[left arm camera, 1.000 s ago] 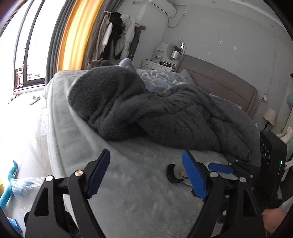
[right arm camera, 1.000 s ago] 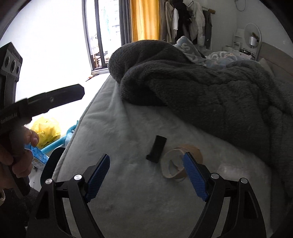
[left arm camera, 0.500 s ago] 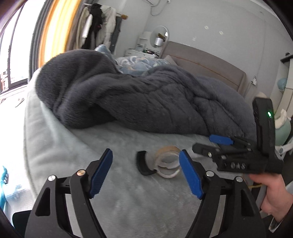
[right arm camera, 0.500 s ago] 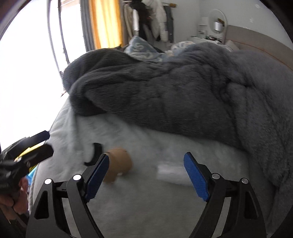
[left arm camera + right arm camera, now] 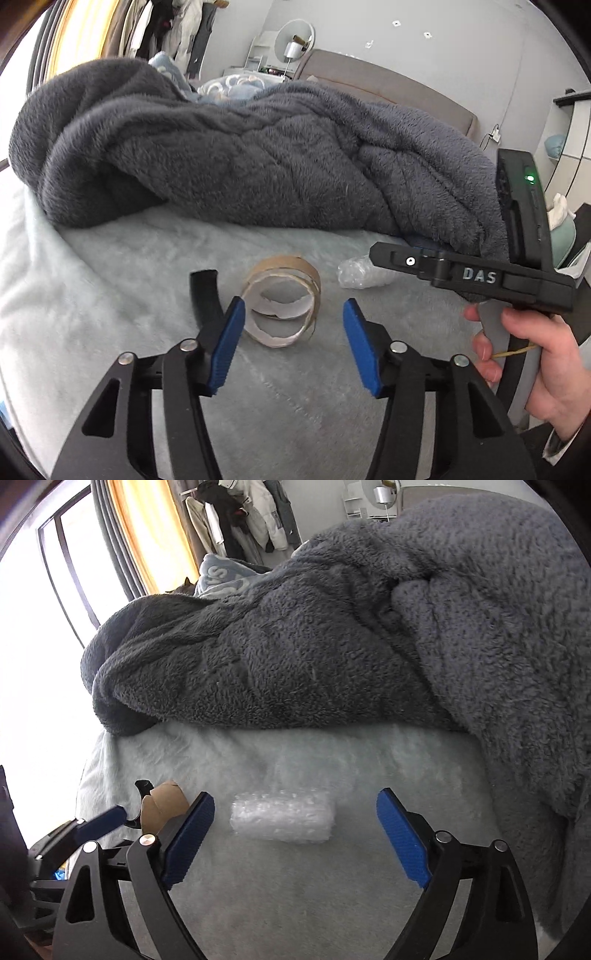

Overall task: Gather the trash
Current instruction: 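Grasp a cardboard tube ring with the left tool while the right tool grasps bubble wrap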

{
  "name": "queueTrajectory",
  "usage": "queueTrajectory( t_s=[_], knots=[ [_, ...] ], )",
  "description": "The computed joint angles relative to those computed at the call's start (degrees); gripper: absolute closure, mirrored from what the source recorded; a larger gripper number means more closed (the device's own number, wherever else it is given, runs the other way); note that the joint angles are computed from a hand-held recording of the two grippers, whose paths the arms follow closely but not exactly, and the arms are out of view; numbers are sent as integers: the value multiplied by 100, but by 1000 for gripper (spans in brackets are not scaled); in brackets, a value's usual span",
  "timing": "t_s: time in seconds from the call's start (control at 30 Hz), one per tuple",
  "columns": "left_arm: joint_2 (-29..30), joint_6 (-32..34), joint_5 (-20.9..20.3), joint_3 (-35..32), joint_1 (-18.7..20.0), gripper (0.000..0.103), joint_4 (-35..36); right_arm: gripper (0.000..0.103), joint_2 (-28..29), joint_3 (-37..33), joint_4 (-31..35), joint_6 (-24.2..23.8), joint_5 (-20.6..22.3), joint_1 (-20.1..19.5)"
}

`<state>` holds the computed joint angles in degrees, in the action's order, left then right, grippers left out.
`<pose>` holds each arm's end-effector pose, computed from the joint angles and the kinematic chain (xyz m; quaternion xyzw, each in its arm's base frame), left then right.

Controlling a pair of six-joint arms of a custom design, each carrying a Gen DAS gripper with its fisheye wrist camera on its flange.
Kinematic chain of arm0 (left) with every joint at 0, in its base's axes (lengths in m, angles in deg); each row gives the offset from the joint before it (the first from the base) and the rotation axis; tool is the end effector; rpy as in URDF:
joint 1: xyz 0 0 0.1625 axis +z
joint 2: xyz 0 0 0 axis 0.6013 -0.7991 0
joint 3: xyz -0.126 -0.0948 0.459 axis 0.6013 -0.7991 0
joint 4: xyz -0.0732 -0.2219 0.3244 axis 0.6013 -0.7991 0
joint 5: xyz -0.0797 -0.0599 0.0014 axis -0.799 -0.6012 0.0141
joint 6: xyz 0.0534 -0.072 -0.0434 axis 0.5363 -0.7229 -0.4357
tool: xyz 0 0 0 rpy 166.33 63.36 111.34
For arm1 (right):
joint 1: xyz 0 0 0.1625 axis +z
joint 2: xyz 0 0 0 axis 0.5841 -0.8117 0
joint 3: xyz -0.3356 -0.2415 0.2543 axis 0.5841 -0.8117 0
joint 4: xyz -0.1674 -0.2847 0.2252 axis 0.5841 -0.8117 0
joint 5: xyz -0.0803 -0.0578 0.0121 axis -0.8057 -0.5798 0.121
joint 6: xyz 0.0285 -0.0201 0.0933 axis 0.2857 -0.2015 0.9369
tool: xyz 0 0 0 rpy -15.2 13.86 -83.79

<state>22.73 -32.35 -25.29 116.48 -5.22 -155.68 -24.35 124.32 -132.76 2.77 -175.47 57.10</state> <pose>-0.3288 -0.4335 0.1095 0.2214 0.9070 -0.3241 0.1527 0.1365 -0.5734 0.2177 0.1717 -0.9178 0.3096 0.1799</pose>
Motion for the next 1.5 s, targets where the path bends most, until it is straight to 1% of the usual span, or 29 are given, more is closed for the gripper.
queueTrajectory(
  t_s=[0.13,0.2,0.27,0.37,0.4,0.47,0.7,0.83,1.0,1.17,1.2,1.23,1.27,1.37,1.5],
  knots=[
    [88,-100,-74,-114,65,59,171,12,-16,13,66,-11,44,-25],
    [122,-127,-88,-169,85,67,320,12,-17,27,83,-53,32,-23],
    [146,-136,-124,-215,119,72,410,12,-18,26,90,-54,24,-26],
    [154,-145,-173,-229,143,76,416,12,-34,40,80,-17,36,-42],
    [156,-130,-200,-231,154,81,399,12,-33,40,77,-8,34,-43],
    [163,-96,-246,-230,162,86,374,12,-30,41,77,-12,23,-41],
    [120,-74,-238,-173,104,97,355,12,11,-28,182,38,16,-5],
    [25,-33,-222,-84,30,98,332,12,89,-74,197,27,-93,42],
    [-118,170,-252,57,-48,98,83,12,226,-168,205,90,-332,82],
    [-283,218,-113,150,-107,98,76,13,354,-266,249,168,-568,127],
    [-320,213,-72,155,-115,98,118,17,388,-288,251,170,-647,152],
    [-360,193,-13,158,-125,98,192,32,411,-316,303,174,-729,179],
    [-404,149,41,159,-134,98,285,39,430,-334,334,186,-783,198],
    [-559,14,154,199,-151,98,476,41,475,-389,377,271,-940,268],
    [-795,-141,366,282,-211,98,759,41,450,-385,273,351,-815,357]
  ],
)
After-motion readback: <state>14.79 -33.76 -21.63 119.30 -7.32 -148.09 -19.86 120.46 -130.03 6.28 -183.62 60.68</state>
